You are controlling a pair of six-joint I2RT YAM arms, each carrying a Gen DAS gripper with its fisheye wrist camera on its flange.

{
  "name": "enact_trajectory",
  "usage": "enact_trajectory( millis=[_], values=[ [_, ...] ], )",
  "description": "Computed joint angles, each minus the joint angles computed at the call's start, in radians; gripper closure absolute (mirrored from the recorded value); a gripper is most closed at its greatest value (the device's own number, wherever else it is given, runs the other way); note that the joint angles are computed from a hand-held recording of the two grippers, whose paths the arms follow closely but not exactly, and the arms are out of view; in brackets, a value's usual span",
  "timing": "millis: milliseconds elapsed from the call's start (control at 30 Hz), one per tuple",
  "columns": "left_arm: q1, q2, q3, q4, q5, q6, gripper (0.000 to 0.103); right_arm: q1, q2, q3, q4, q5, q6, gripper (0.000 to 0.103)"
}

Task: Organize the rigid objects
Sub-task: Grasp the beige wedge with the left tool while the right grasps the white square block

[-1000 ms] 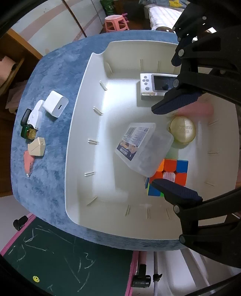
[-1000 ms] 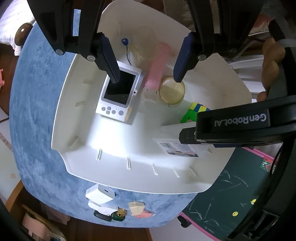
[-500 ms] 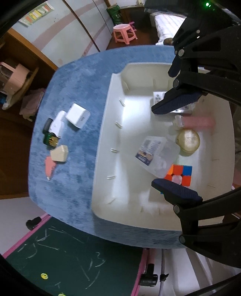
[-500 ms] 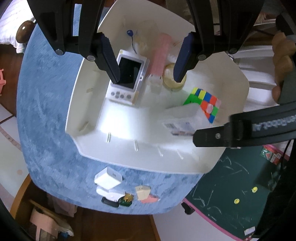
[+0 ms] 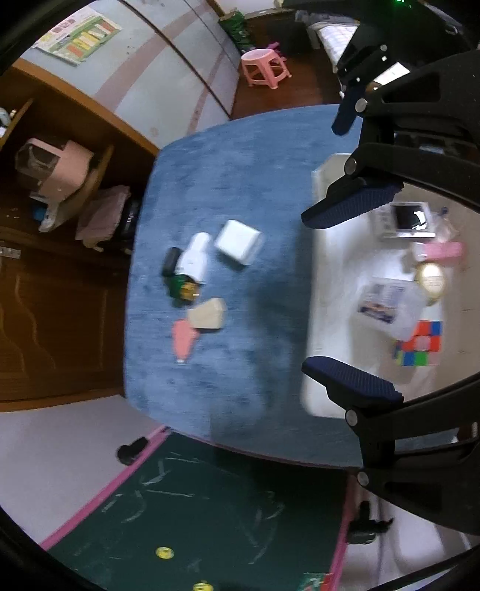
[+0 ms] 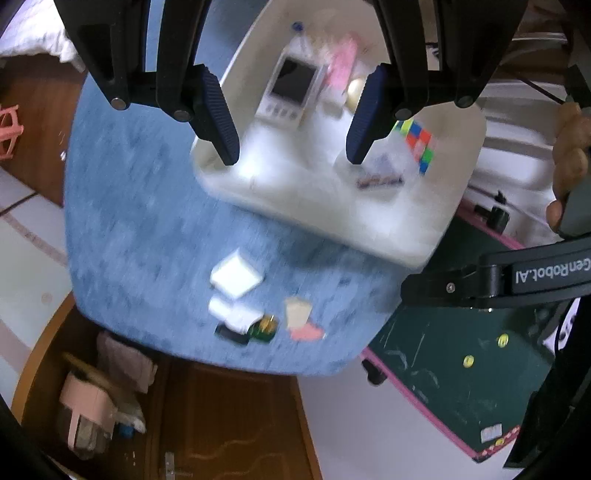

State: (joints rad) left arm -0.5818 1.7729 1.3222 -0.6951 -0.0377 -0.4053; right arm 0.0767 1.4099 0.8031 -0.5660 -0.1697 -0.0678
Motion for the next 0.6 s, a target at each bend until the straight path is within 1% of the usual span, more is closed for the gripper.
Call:
enact_trajectory(
  millis=[167, 367, 433, 567, 600],
  values=[
    [0.044, 0.149, 0.186, -0.027, -0.012, 0.016, 0.028, -0.052, 0.126, 0.158, 0.019, -0.006, -0.081, 0.042],
    [0.104, 0.384, 0.403, -0.073, 0.035, -0.059, 0.028, -0.086, 0.368, 0.356, 0.051, -0.033, -0.170, 0.042],
    [0.118, 0.487, 0.503, -0.112, 0.040, -0.091, 0.028, -0.091, 0.447, 0.416, 0.051, -0.037, -0.203, 0.042],
    [0.133, 0.647, 0.668, -0.169, 0.032, -0.123, 0.028, -0.091, 0.616, 0.535, 0.054, -0.030, -0.283, 0.042],
    [0.136, 0.672, 0.691, -0.171, 0.035, -0.131, 0.028, -0.090, 0.658, 0.563, 0.053, -0.034, -0.303, 0.042]
  ],
)
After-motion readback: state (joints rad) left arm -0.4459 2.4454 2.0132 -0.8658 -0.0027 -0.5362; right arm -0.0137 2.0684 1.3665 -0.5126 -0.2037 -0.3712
